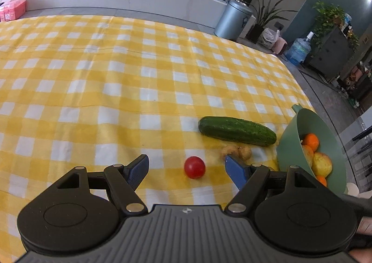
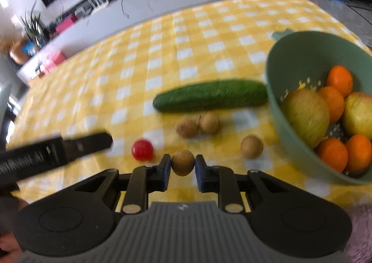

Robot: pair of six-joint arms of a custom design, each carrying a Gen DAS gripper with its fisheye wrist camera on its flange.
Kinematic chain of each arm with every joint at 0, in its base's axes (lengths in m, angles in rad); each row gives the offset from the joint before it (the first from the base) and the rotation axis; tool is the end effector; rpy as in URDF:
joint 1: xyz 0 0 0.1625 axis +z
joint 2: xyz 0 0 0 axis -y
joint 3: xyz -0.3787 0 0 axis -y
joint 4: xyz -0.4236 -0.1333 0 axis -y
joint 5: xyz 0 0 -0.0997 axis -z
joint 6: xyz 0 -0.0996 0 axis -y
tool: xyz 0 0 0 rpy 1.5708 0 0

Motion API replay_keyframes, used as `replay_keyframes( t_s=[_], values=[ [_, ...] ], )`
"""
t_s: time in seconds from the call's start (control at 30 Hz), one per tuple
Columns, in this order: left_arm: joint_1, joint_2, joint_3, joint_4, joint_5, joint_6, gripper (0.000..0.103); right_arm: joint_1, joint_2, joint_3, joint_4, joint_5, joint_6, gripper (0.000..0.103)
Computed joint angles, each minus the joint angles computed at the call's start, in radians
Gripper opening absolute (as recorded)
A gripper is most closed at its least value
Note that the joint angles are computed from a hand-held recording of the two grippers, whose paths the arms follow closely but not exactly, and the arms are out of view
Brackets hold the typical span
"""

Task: Organize fruits
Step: 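Grasp a small brown potato with the right tool and lift it, then carry the potato toward the colander while the left tool grasps another potato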

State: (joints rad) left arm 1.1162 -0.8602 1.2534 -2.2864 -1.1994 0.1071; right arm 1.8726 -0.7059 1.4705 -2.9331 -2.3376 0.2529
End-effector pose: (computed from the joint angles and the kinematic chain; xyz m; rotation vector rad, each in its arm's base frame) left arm -0.1825 -0.7593 0.2308 0.6898 2.6980 -0.5362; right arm 0.2743 -0.6652 0.1117 -0.2384 -2.3961 0.9720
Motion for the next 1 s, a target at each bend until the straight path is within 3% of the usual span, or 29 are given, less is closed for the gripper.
replay_keyframes(
  t_s=[0.2, 0.4, 0.5, 0.6, 0.7, 0.77, 0.87, 1.0],
  values=[
    [0.0, -0.005, 0.039, -0.094, -0.018, 0.039, 0.088, -0.024, -0.036, 0.063, -0.173, 0.062, -0.018, 0.019],
    [0.018, 0.002, 0.117, -0.295, -0.137, 0.139, 0.086, -0.035, -0.06, 0.097, -0.33, 0.115, -0.068, 0.019],
    [0.019, 0.003, 0.184, -0.462, -0.2, 0.208, 0.086, -0.038, -0.075, 0.123, -0.404, 0.117, -0.093, 0.019],
    [0.01, 0.015, 0.197, -0.475, -0.217, 0.268, 0.086, -0.044, -0.095, 0.152, -0.466, 0.136, -0.106, 0.019],
    [-0.006, 0.03, 0.199, -0.452, -0.173, 0.32, 0.086, -0.054, -0.113, 0.177, -0.513, 0.165, -0.106, 0.019],
    [-0.018, 0.041, 0.203, -0.454, -0.118, 0.354, 0.075, -0.064, -0.129, 0.197, -0.536, 0.201, -0.1, 0.019],
    [-0.021, 0.054, 0.195, -0.438, -0.098, 0.37, 0.071, -0.086, -0.163, 0.241, -0.556, 0.285, -0.048, 0.019],
    [-0.027, 0.068, 0.191, -0.399, -0.065, 0.394, 0.071, -0.09, -0.174, 0.256, -0.57, 0.299, -0.044, 0.019]
  ],
)
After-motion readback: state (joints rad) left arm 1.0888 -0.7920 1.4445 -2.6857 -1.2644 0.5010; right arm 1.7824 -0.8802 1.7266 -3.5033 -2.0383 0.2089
